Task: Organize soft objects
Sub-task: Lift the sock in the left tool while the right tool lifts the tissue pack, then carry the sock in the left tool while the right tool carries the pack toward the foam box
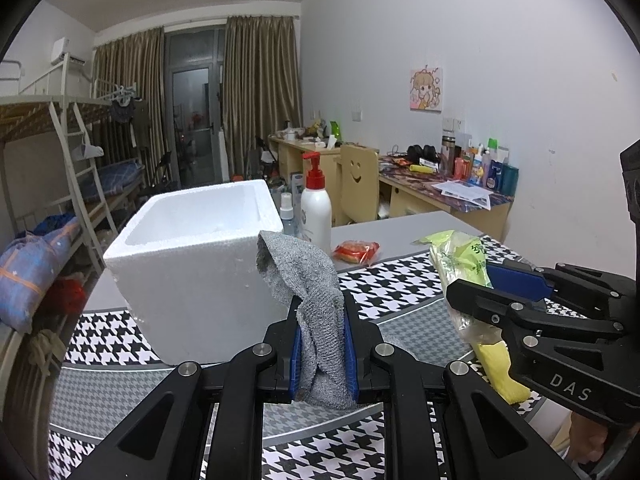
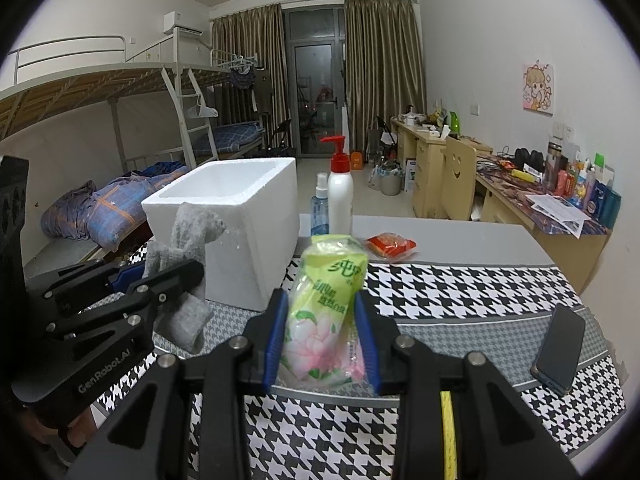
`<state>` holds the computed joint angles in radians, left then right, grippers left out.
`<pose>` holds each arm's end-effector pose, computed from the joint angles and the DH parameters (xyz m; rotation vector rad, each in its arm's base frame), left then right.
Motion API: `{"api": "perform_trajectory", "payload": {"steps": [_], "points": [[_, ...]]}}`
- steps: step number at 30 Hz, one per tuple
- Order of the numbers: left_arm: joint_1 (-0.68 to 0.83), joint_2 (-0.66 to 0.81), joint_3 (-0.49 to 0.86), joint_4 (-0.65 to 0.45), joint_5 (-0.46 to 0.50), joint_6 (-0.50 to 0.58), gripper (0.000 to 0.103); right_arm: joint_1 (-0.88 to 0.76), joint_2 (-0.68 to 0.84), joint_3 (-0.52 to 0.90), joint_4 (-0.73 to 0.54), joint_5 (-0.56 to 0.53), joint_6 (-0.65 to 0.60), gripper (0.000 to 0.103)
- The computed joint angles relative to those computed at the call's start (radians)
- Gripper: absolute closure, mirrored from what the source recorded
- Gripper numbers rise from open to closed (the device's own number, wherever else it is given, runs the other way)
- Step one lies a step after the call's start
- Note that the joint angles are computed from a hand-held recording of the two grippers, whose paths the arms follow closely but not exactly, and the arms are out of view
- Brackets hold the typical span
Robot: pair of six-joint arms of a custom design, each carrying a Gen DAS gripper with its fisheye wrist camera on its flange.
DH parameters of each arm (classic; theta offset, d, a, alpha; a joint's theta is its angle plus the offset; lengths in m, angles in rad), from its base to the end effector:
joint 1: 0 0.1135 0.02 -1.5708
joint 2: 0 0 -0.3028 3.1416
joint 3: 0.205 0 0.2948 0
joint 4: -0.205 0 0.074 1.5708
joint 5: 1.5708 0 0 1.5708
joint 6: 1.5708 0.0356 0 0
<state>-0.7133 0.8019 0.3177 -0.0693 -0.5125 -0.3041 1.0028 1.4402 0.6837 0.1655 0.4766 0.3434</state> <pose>0.1492 -0.1060 0.1947 0.1219 2.0442 -0.0866 0.1856 0.2604 0.2004 -0.4195 2.0603 0.2971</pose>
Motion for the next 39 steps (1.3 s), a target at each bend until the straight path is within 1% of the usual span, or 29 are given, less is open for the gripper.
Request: {"api": "perform_trajectory", "payload": {"steps": [22,34,39], "points": [[0.026,-0.025,0.026,-0.002,0.005,0.052,0.084,-0.004,-0.008,0.036,-0.010,0.000,-0.035,0.064],[0.073,-0.029,0.050,-0.001,0.046,0.088,0.084,-0.005,0.004,0.073,-0.026,-0.001,-0.050,0.064],[0.088,-0.033,0.067,-0.003,0.035,0.111,0.084,-0.006,0.004,0.091,-0.030,0.003,-0.063,0.064]]}}
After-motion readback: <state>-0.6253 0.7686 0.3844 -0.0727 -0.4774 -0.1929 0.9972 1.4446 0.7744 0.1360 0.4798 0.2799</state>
